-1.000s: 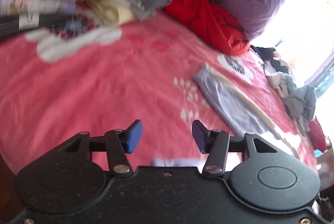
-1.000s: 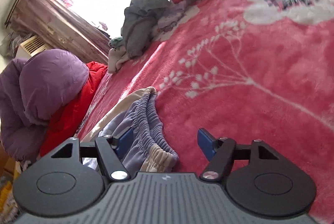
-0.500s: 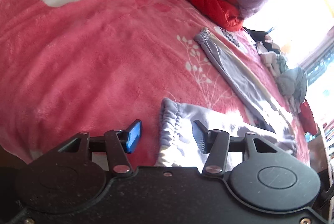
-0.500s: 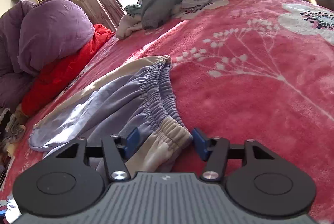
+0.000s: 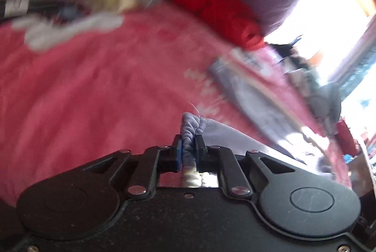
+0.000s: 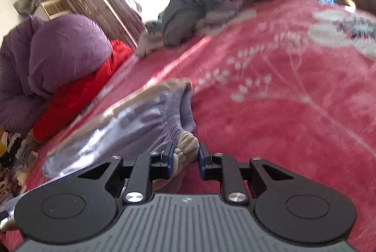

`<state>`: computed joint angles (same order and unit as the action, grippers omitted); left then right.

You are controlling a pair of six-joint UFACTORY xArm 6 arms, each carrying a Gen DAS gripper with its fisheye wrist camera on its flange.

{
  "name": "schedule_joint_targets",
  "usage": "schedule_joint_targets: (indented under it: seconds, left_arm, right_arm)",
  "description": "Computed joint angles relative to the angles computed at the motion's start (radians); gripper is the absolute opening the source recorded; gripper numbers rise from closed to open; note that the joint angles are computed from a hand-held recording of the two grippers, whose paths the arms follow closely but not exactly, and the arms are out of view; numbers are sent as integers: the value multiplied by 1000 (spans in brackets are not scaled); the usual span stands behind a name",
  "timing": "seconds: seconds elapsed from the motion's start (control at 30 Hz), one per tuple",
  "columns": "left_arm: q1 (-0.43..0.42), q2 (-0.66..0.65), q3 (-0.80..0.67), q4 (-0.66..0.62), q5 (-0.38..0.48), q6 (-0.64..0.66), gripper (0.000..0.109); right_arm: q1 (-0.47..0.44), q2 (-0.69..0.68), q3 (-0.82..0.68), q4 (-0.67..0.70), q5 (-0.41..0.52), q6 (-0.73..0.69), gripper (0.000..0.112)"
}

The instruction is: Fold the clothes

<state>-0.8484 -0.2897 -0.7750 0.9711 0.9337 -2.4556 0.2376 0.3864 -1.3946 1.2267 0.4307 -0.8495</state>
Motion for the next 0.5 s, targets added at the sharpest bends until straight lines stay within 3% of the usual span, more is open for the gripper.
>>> schedule_joint_targets:
  seconds: [0.07,0.13,0.3,0.4,0.43,0.47,0.5]
  left_arm:
    - [-8,7,35,-17,-30,-99,30]
    - [-60,14,34,46,15,-171,49]
    - [-140,43,-38,0,127,-178,54]
    - [-160,98,-91,-42,161,-131,52]
    - [-162,129,-122,-59,184,-69,30]
    - [-159,142,-132,-60,179,-28,18]
    - [-172,140,-137,-34,197,-29,18]
  right_arm:
    - [8,-8,8,-86,-19,71,27]
    - [10,-22,31,-12,-33,-9,39]
    - [13,-26,38,18,-36,-32,41]
    - [21,-31,47,11,-53,-34,41]
    - [24,-33,50,8,-59,-39,41]
    - [27,-35,53,4,-65,-43,41]
    - [29,-40,57,10,-66,-58,37]
